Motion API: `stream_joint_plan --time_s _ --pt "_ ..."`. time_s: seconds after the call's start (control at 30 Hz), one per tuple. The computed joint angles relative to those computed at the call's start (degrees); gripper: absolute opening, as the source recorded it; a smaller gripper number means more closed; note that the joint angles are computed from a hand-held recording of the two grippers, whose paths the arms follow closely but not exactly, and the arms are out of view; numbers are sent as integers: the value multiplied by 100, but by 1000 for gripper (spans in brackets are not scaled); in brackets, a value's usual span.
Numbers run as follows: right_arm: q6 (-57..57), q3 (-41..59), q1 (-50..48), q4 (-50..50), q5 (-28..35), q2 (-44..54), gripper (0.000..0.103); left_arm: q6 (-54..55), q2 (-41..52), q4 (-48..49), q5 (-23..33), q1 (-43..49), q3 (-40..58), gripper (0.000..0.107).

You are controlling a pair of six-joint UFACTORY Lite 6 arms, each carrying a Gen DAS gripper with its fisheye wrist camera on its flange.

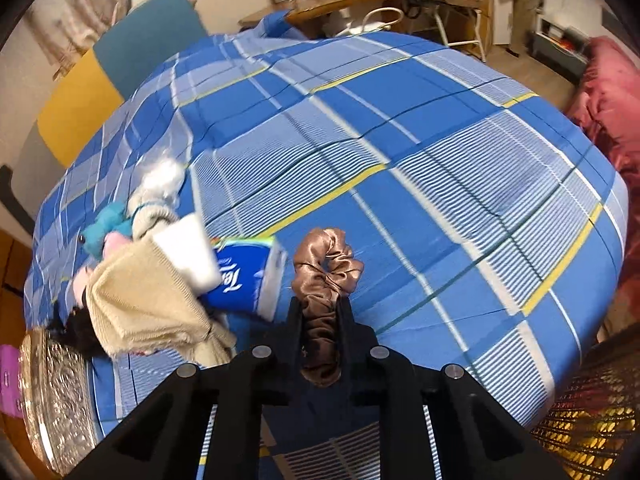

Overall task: Organize soft objects
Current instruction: 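Reach the right tool to the brown satin scrunchie and grasp it, then grasp the rolled beige knit cloth with the left tool while the right tool holds the scrunchie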

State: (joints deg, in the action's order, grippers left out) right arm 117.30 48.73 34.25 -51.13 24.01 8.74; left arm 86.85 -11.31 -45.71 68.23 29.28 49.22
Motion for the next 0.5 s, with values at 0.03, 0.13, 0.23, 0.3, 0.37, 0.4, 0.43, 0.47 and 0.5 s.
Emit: stream_joint_plan --time_s 0.03,0.13,0.23,0.3,0.37,0.4,0.43,0.47,0.5 --pt "12 -18 -9 9 20 -19 16 -120 -39 -95 -247 -352 -27 65" --pt "-133 33 -50 78 147 -3 16 -515 144 -302 -1086 -1483 113 65" --pt "-117 76 -56 43 310 2 16 -1119 732 -277 -1610 -2436 598 65" --pt "-105 41 -47 52 431 -58 16 -1399 1316 -352 -1935 -3024 1053 65" --pt "-90 -3 -87 51 454 -99 16 -1417 1648 -406 -2340 -3445 1296 65" --pt "-79 -33 -97 57 459 -128 16 -1526 1798 -355 -2477 -3627 1436 65" --pt "-52 -35 -95 69 497 -137 16 -1692 2033 -282 -2633 -3866 1658 65" --pt "-54 -20 -96 61 538 -135 16 -1762 2177 -273 -2668 -4004 1821 65" --pt "-44 -9 -86 40 574 -138 16 -1810 2323 -269 -2707 -4117 1975 65"
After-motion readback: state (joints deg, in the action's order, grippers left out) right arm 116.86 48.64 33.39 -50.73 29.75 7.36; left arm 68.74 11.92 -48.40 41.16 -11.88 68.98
